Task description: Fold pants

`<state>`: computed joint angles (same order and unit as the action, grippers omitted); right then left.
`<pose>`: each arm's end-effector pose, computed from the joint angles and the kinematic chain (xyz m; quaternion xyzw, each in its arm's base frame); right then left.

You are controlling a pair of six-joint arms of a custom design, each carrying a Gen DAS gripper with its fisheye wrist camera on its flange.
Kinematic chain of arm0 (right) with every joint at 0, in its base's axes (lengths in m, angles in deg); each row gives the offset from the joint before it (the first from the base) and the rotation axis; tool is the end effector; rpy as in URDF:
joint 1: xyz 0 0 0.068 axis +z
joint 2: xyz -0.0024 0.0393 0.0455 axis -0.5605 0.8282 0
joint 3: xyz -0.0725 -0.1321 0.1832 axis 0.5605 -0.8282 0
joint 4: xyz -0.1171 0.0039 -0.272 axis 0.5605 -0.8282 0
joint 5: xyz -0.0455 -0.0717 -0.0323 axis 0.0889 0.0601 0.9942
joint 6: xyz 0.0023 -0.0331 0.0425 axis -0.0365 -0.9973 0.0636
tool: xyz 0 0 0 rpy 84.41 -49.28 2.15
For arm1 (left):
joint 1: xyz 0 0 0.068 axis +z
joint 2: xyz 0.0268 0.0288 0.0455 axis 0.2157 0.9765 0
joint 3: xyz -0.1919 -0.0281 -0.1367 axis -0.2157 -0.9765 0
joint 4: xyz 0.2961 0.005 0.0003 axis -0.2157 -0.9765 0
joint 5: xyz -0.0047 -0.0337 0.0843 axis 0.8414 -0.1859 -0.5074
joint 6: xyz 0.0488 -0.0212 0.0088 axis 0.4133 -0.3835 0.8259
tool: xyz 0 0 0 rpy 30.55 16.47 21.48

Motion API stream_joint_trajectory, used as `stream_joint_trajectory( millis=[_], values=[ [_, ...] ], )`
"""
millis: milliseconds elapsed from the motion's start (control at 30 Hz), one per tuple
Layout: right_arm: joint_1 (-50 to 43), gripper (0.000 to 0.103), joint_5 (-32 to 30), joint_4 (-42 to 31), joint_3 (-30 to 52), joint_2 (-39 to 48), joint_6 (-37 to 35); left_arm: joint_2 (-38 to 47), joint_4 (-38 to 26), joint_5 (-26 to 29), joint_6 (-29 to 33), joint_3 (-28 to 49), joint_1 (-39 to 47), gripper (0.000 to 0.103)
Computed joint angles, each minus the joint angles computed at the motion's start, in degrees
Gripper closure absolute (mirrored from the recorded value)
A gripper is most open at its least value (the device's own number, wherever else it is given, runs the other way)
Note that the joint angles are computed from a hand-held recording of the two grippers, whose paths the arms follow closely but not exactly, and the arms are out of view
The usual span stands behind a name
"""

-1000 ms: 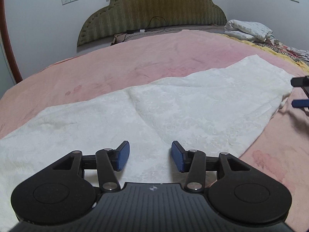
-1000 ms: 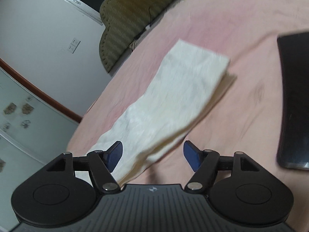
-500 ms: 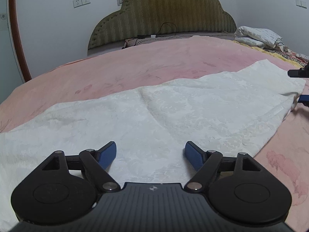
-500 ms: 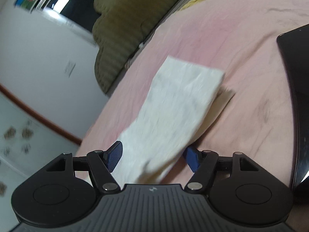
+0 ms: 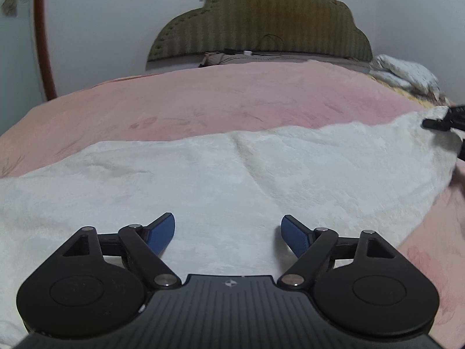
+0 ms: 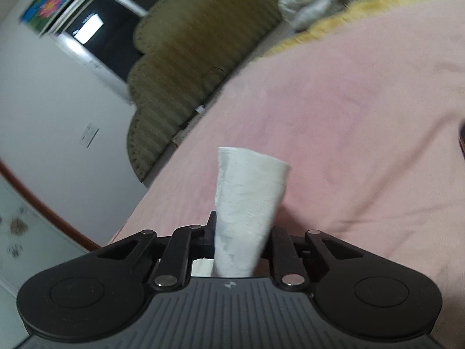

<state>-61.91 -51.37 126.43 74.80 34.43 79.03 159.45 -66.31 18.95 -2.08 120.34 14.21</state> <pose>0.1943 -0.1040 0.0355 0.4845 0.6565 0.0622 0.5749 0.4375 -0.0074 0.0497 0.3400 0.8226 -0.1673 0.4240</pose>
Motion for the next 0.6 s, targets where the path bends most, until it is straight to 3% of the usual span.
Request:
stream_joint_trajectory(
  millis=[100, 167, 267, 433, 600],
  values=[
    [12.31, 0.088, 6.67, -11.19, -0.35, -14.83, -12.09, 3.64, -9.35, 4.52, -7.85, 9.24, 2.72, 0.023],
    [20.51, 0.088, 10.08, -15.26, 3.03, -16.05, -19.02, 8.64, -18.62, 9.75, -14.64, 18.91, 4.75, 0.023],
    [30.84, 0.088, 11.33, -17.17, 12.11, -6.52, -26.45, 18.09, -32.27, 18.04, -21.96, 34.58, 7.36, 0.023],
    [38.06, 0.087, 9.49, -21.81, 25.94, 11.99, -26.61, 26.45, -46.46, 24.81, -24.04, 48.7, 8.3, 0.022],
    [40.74, 0.088, 11.42, -19.36, 25.33, 13.71, -25.68, 35.01, -61.61, 29.34, -21.35, 63.41, 6.15, 0.018]
  ],
)
